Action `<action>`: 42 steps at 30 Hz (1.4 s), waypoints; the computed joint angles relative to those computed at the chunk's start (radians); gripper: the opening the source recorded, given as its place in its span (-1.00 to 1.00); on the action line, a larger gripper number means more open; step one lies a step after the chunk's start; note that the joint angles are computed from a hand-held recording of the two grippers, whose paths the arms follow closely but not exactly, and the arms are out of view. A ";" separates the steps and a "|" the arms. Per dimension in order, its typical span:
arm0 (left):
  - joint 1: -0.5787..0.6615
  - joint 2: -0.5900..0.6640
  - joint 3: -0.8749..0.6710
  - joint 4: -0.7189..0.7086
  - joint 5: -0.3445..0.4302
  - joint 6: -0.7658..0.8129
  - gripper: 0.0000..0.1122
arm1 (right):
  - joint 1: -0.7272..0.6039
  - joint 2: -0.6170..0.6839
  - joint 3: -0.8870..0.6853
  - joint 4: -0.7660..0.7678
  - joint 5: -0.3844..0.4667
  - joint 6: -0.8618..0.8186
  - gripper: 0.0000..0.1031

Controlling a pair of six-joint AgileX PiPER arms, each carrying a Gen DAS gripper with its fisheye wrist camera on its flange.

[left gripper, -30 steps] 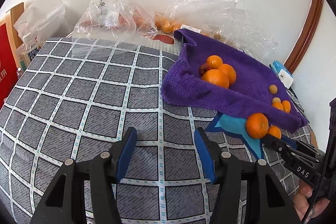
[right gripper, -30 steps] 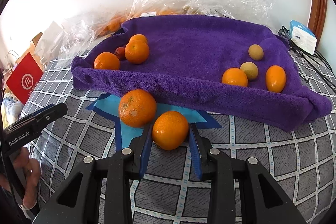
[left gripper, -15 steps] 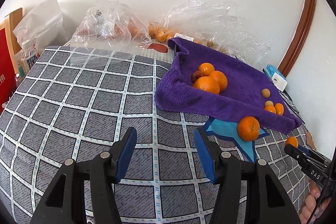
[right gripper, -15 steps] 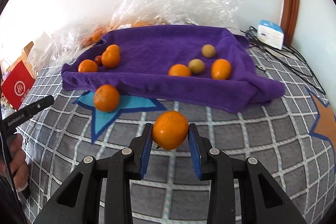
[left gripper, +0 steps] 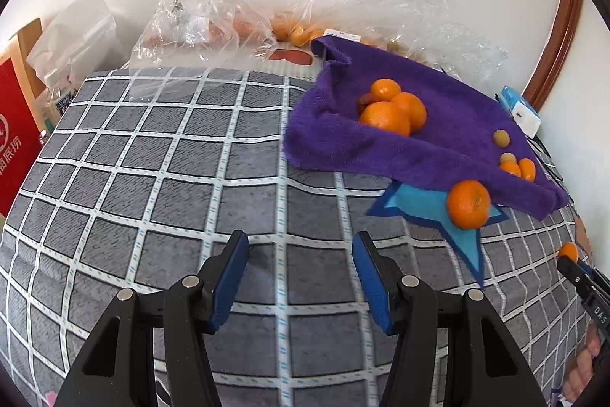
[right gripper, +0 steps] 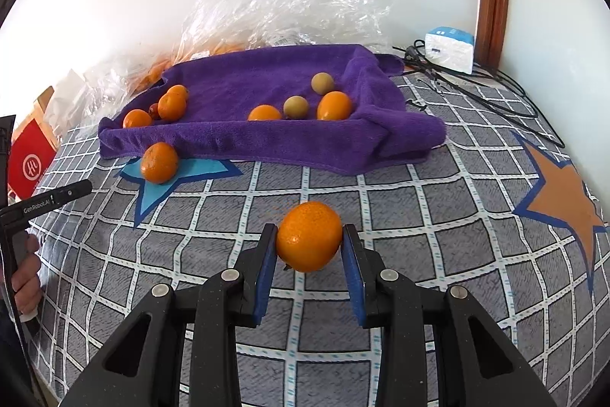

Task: Organize fruits
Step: 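Grasp an orange with the right gripper while the left grasps another orange, then carry both oranges onto the purple towel and lower them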

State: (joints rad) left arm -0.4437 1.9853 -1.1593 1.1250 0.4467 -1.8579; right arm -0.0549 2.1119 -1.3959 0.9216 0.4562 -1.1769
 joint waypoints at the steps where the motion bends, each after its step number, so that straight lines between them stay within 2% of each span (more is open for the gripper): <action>1: -0.008 -0.004 -0.004 0.000 -0.006 -0.001 -0.05 | -0.006 0.003 -0.004 0.007 0.010 -0.003 -0.35; 4: -0.044 0.013 -0.077 -0.051 0.008 0.081 -0.04 | -0.024 0.009 -0.017 0.020 0.037 -0.012 -0.35; 7: -0.067 0.071 -0.205 -0.173 0.032 0.248 -0.01 | -0.040 0.007 -0.024 0.034 0.053 -0.026 -0.35; 9: -0.083 0.123 -0.305 -0.250 0.060 0.349 0.09 | -0.053 0.004 -0.028 0.043 0.067 -0.032 -0.35; 13: -0.107 0.210 -0.462 -0.316 0.108 0.439 0.12 | -0.074 0.021 -0.068 0.014 0.115 0.020 -0.35; 17: -0.116 0.308 -0.636 -0.429 0.206 0.567 0.12 | -0.089 0.026 -0.088 0.003 0.134 0.034 -0.35; 19: -0.114 0.338 -0.682 -0.453 0.233 0.583 0.12 | -0.094 0.029 -0.100 -0.010 0.146 0.045 -0.35; 20: -0.115 0.367 -0.734 -0.473 0.285 0.604 0.11 | -0.094 0.030 -0.103 -0.014 0.148 0.046 -0.35; 21: -0.114 0.382 -0.758 -0.485 0.299 0.612 0.09 | -0.094 0.030 -0.103 -0.017 0.147 0.048 -0.35; 23: -0.108 0.382 -0.748 -0.492 0.277 0.586 0.07 | -0.092 0.031 -0.104 -0.024 0.147 0.057 -0.35; 24: -0.105 0.378 -0.737 -0.496 0.264 0.577 -0.11 | -0.090 0.033 -0.105 -0.028 0.148 0.064 -0.35; 26: -0.097 0.372 -0.728 -0.527 0.246 0.619 -0.30 | -0.081 0.038 -0.110 -0.047 0.146 0.087 -0.35; 28: -0.100 0.371 -0.731 -0.524 0.259 0.638 -0.31 | -0.068 0.043 -0.120 -0.071 0.146 0.114 -0.35; 36: -0.078 0.224 -0.508 -0.456 0.157 0.545 -0.31 | -0.027 0.024 -0.161 -0.130 0.151 0.194 -0.35; 42: -0.028 0.127 -0.411 -0.428 0.147 0.522 -0.31 | 0.008 0.025 -0.245 -0.195 0.157 0.276 -0.35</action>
